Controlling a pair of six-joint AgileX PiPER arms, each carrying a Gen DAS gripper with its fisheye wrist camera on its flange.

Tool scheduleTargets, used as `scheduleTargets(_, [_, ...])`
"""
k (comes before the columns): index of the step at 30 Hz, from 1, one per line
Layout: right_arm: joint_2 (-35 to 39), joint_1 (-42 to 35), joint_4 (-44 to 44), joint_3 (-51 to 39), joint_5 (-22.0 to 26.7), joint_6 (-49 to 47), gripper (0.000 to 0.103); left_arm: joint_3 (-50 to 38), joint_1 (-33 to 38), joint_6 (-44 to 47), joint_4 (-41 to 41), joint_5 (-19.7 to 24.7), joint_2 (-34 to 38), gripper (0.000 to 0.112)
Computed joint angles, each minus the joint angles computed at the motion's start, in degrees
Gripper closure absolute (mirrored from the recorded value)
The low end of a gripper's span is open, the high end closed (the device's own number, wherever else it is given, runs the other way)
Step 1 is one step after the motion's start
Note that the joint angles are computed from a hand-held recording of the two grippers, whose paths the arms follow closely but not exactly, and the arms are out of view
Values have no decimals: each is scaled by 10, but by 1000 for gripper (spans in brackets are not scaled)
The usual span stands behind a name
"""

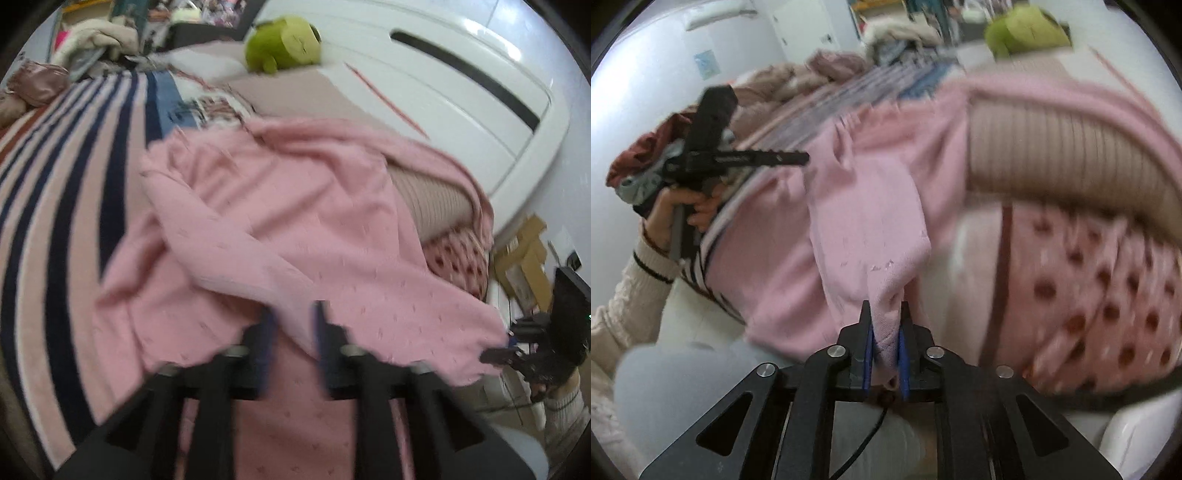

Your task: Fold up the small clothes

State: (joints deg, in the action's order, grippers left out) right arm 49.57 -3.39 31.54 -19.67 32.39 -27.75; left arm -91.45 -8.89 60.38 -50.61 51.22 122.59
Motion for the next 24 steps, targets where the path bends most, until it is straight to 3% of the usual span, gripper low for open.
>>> scheduleTargets(1, [15,0,-15,5,-12,13,88,10,2,11,-2,-6,-6,64])
scheduleTargets(3, [23,-21,-4,8,-17,-6,68,17,21,31,-26,2,-15,57])
scheduleTargets(5, [17,-69,53,-10,1,-85,59,-13,51,24,-56,39,-7,48])
scheduleTargets(7, [35,-83,72,-51,5,-120,58,-42,67,-3,-51,25,-3,46])
scheduleTargets(10, [114,-55,107,-136,-20,-180,51,-109,53,-88,54,-32,26,47])
scheduleTargets(13, [262,-40,214,-262,1,-287,51,-231,45,-181,140,6,109,47])
scheduleTargets(15, [370,-12,236,-368,10,-286,51,-306,33,-233,197,28,160,54])
scheduleTargets(17, [476,13,220,-479,24,-262,51,-367,25,-246,215,61,203,69])
scheduleTargets(21, [654,65,149,-691,57,-155,51,-422,11,-249,209,64,242,70])
scheduleTargets(22, [698,70,143,-745,75,-135,51,-437,9,-254,214,64,251,74])
scheduleTargets(23, [743,74,140,-802,96,-112,51,-438,6,-257,216,53,254,91])
scheduleTargets(24, [780,76,131,-851,114,-84,59,-444,6,-263,218,48,258,99])
